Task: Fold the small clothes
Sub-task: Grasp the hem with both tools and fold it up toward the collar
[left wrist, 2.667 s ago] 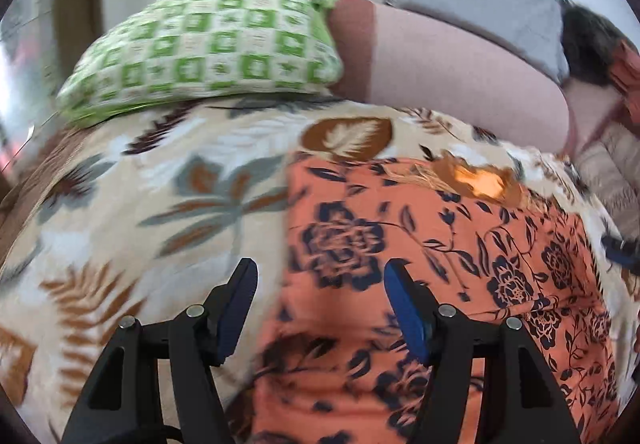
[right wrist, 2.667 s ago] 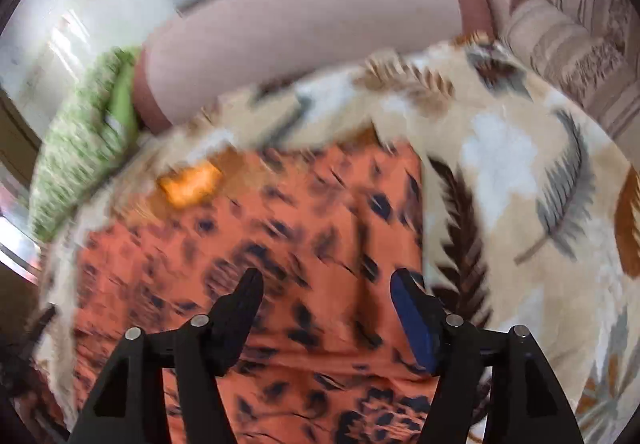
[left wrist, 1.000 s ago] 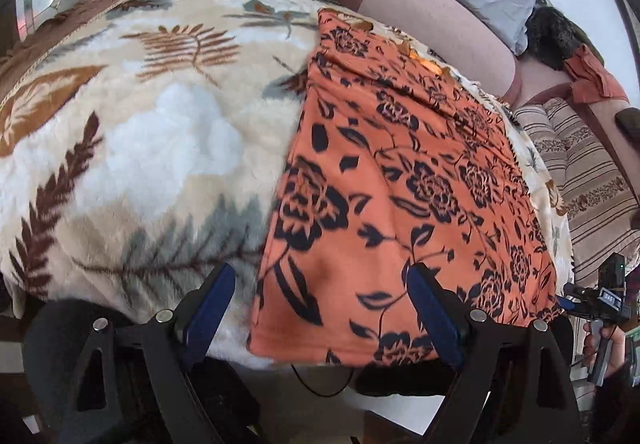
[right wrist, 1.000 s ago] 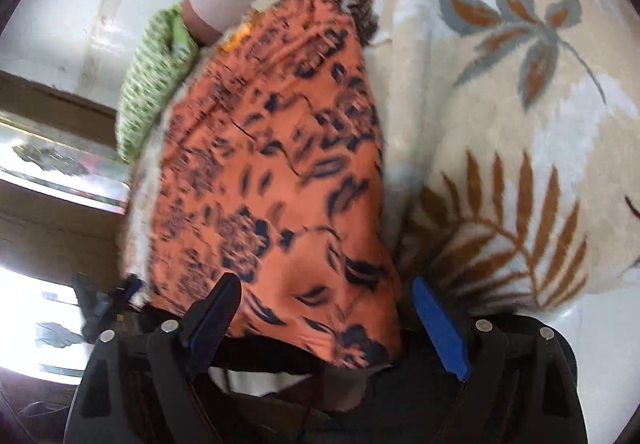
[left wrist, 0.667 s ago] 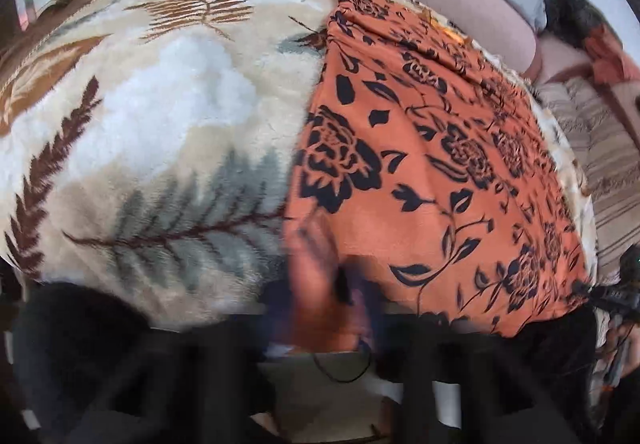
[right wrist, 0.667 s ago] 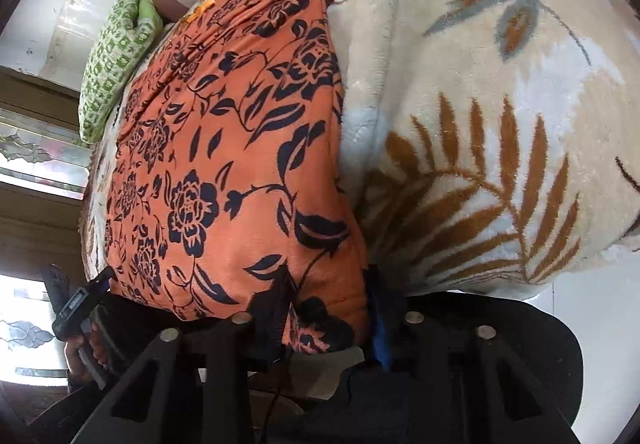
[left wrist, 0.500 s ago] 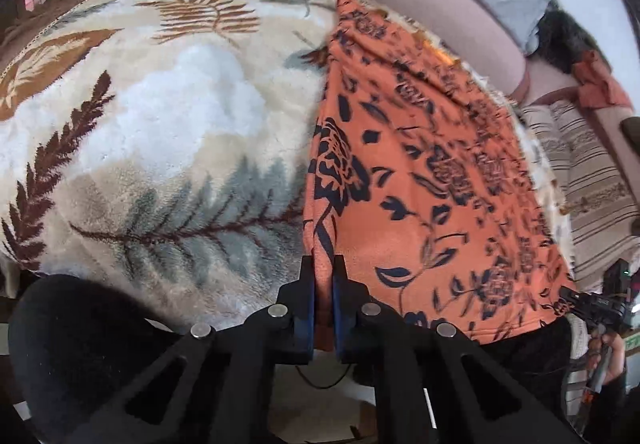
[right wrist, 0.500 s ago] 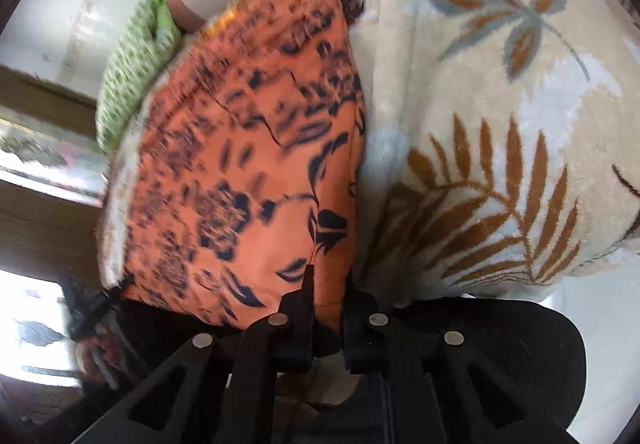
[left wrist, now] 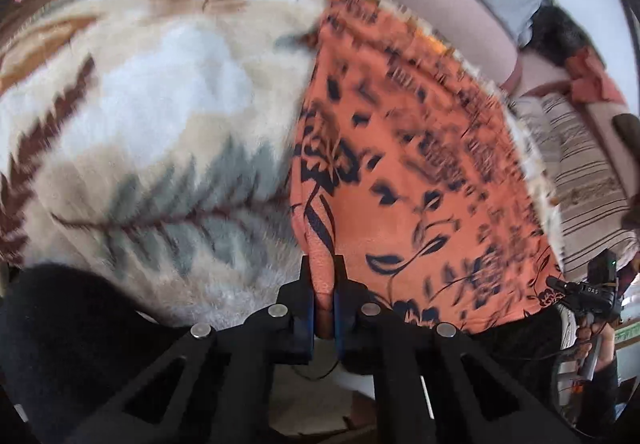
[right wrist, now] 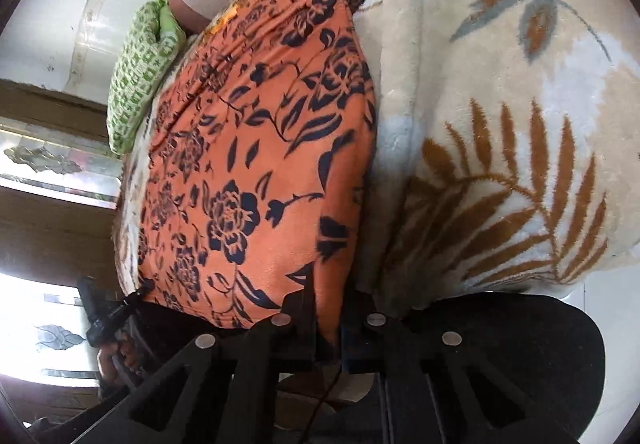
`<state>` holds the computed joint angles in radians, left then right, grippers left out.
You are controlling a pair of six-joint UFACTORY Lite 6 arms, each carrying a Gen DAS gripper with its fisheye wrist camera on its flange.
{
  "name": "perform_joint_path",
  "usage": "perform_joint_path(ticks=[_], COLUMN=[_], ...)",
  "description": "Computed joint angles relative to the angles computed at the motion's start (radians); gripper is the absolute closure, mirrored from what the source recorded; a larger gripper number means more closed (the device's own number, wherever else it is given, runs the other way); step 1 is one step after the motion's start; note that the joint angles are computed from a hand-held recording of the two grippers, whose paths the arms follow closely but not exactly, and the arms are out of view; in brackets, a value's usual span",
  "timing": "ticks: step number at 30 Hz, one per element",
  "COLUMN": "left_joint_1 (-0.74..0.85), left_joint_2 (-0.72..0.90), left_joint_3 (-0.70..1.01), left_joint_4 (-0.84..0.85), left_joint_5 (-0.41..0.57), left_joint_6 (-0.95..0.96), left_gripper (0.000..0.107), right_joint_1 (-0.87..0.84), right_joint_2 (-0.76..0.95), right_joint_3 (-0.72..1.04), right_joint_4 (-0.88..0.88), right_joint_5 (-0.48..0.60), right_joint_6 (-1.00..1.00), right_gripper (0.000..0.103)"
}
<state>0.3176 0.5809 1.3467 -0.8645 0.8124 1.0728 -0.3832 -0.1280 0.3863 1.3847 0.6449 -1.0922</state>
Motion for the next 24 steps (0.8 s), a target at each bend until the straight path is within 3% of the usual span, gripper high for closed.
perform_joint_path(ticks=[3, 5, 10, 16, 24], left_joint_1=[0.038, 0.026, -0.005, 0.002, -0.035], left_joint_2=[-0.028, -0.015, 0.084, 0.038, 0.125], left_joint_3=[0.038, 0.063, 0.119, 0.199, 0.325], left_joint_4=[-0.055, -0.049, 0.057, -0.05, 0.028], left_joint_5=[0.091, 0.075, 0.034, 0.123, 0.143], left_joint_6=[0.02, -0.002, -0.134, -0.08, -0.193], left_gripper=[0.1, 0.1, 0.1, 0.1, 0.1], right_joint_1=[-0.116, -0.18, -0.223, -0.293, -0.251], right_joint_2=[-0.08, -0.097, 0.08, 0.008, 0.189], right_joint_3=[-0.023, -0.033, -0.057, -0.009, 0.144], right_joint_4=[0.005, 0.03, 0.129, 0.13, 0.188], right_joint_5=[0.124, 0.19, 0.2, 0.329, 0.352], right_joint_6=[-0.011, -0.041, -0.179, -0.17, -0.21], right_gripper=[0.095, 0.095, 0.095, 0.095, 0.095])
